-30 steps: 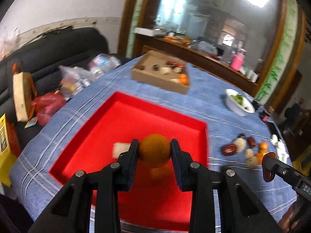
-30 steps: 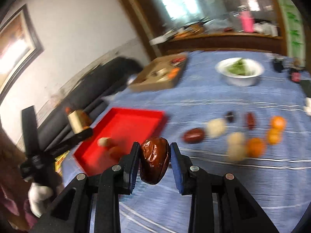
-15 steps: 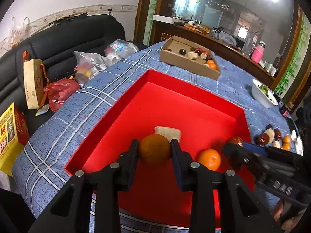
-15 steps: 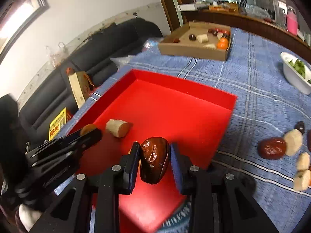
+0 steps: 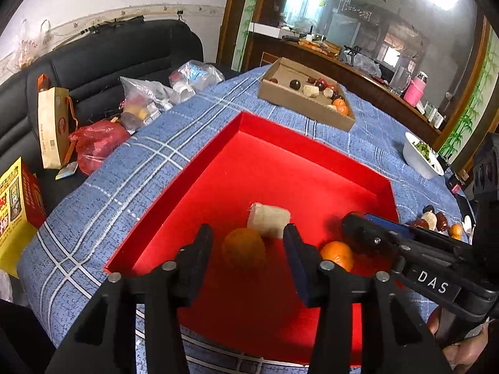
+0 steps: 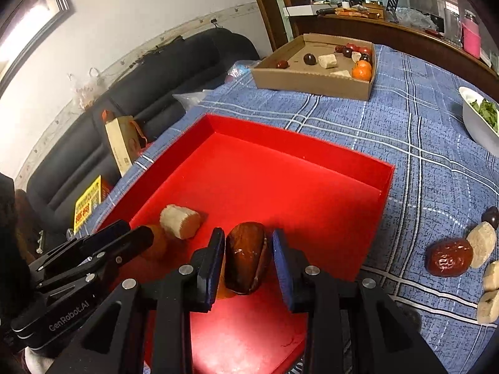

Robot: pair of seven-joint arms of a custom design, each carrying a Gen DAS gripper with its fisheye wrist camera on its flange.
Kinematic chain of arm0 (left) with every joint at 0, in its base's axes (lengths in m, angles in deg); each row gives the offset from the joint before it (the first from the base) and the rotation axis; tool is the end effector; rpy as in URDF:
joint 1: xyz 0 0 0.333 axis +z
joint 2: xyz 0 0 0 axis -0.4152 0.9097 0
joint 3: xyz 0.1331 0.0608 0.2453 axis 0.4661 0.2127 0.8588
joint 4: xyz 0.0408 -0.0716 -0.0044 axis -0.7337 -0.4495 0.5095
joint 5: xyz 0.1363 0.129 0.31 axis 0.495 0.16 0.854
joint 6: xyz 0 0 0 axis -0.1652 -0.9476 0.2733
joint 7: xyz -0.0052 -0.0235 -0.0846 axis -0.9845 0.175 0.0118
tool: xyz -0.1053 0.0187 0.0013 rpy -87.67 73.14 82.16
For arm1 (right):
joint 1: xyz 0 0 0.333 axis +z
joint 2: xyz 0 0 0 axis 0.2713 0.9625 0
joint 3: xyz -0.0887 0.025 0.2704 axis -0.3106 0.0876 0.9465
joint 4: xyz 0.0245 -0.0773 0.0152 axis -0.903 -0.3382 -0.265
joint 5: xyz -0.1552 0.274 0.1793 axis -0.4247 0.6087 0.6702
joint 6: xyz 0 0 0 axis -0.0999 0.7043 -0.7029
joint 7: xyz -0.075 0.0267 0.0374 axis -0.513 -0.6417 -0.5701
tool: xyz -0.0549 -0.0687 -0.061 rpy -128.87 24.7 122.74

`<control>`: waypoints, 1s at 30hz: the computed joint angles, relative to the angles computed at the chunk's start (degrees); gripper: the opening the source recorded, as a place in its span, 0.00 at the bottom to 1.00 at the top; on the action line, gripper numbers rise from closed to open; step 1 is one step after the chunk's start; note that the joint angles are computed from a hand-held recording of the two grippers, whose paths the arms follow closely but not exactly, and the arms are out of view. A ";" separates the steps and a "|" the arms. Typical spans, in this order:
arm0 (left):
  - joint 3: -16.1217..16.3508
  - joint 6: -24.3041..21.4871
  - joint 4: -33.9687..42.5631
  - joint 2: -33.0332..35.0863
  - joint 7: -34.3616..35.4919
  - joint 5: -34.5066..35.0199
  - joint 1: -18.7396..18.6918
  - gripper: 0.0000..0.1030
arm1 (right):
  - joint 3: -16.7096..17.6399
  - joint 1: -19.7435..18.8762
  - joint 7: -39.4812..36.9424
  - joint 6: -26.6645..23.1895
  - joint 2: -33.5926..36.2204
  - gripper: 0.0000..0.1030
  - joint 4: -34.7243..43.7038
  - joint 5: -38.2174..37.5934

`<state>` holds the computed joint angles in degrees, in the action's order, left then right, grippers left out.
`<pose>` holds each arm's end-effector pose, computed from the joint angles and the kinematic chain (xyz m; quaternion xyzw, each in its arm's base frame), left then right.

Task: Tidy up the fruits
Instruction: 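Carry the date and orange into the red tray and release both, then grasp a beige round piece with the right tool while the left tool grasps a dark brown date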

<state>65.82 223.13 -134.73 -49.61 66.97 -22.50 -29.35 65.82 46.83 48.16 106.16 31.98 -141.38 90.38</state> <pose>0.4233 -0.2093 0.4909 -0.7206 0.5867 -0.3014 0.2136 0.4776 0.4105 0.4736 -0.7541 0.5438 -0.0583 0.3637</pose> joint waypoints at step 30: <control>-2.95 -1.04 8.82 4.47 6.42 -2.11 -8.94 0.69 | -7.21 -10.06 10.24 10.77 -38.88 0.44 -43.99 3.03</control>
<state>62.87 222.09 -125.91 -45.14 73.38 -24.61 -38.29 58.62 36.77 58.41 116.94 -6.90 -185.37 93.41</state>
